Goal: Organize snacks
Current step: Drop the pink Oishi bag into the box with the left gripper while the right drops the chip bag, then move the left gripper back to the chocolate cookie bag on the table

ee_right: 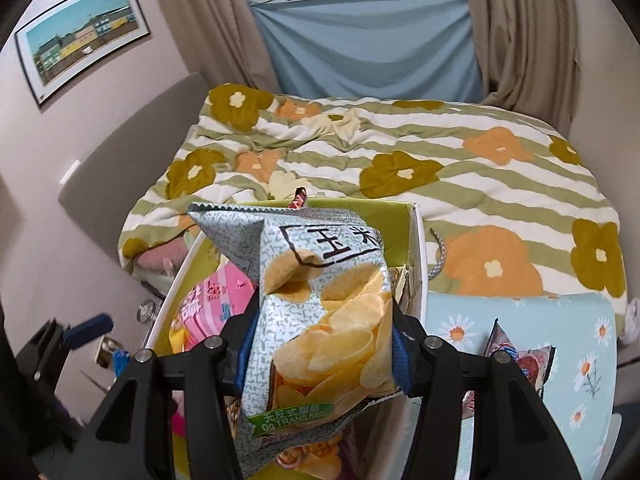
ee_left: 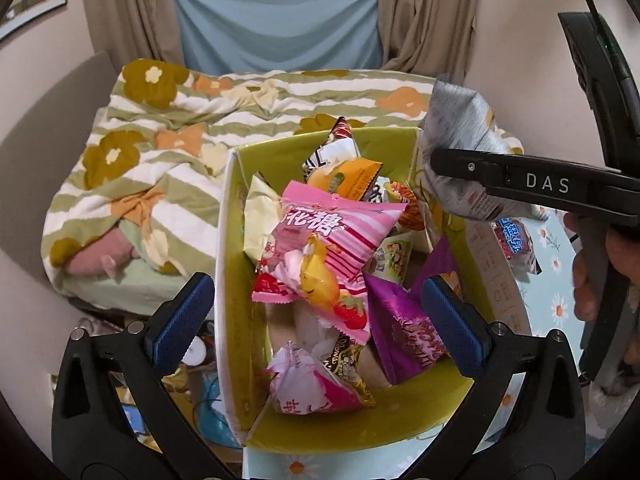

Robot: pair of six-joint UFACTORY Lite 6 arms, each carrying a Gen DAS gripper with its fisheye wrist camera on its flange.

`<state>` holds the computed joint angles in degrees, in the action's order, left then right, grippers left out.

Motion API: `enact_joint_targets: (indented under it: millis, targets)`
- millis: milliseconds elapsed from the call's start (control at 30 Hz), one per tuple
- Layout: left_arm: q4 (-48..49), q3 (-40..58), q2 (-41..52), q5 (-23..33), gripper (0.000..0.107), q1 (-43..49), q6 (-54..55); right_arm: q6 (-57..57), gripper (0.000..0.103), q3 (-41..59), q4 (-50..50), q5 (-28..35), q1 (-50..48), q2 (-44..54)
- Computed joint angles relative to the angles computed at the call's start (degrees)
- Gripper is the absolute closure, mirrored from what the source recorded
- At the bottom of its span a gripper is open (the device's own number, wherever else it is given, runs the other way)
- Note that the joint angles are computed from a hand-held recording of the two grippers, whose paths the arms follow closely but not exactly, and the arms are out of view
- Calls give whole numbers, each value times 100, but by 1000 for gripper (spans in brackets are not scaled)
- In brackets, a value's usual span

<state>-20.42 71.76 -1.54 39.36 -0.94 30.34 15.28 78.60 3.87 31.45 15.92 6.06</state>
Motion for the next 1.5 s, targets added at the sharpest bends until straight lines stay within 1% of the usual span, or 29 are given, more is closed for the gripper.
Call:
enact_joint_targets:
  millis: [67,100,133,200,333,433,600,700,800,967,1000,1167,1267,1367,1467,1500]
  targets:
    - [22,-37,-13,-24,4,10,-8,-124,36,-64,226,-77,-32,-9]
    - [33,-84,-38,-38,4,1,-15,-137,13,-151,284,-136,-33,-76]
    - [15,-125,-59,-47,4,4,6,-165,0,-273,329,-197,-33,-183]
    - [13,-196,-86,-66,4,-28,-12,-239,0,-506,363,-276,-32,-424]
    - [26,-244,-124,-64,4,-90,-75,-48,0,-821,-34,-304,22,-801]
    - [152,-239,-189,-63,4,-209,-263,-141,0,-1019,-35,-297,-56,-1090]
    - [480,-86,-297,-37,4,-512,-796,-837,0,-1356,321,-126,-463,-1784]
    - [817,3,-369,-69,4,-852,-1362,-1616,0,-1412,760,258,-937,-2165]
    - [1357,140,-388,-84,4,-1420,-2251,-3010,0,-1477,1659,662,-1738,-2507]
    - [2190,381,-199,-139,4,-2396,-3592,-4643,0,-1486,2549,1260,-3027,-2666]
    - [2414,507,-68,-135,4,-2679,-3966,-4957,0,-1496,2701,1378,-3289,-2658]
    - [3225,1135,661,-38,4,-3685,-5180,-6510,0,-1440,3567,2093,-4752,-2335]
    - [3586,1789,1375,131,4,-4241,-5755,-7232,0,-1251,3829,2431,-5491,-1876]
    - [3729,2719,2311,393,4,-4683,-6085,-7685,0,-985,3925,2654,-5992,-1324]
    - [3744,3835,3362,734,4,-4978,-6234,-8053,0,-730,3937,2767,-6350,-804]
    - [3770,4377,3861,930,4,-5080,-6299,-8152,0,-618,3926,2788,-6439,-598]
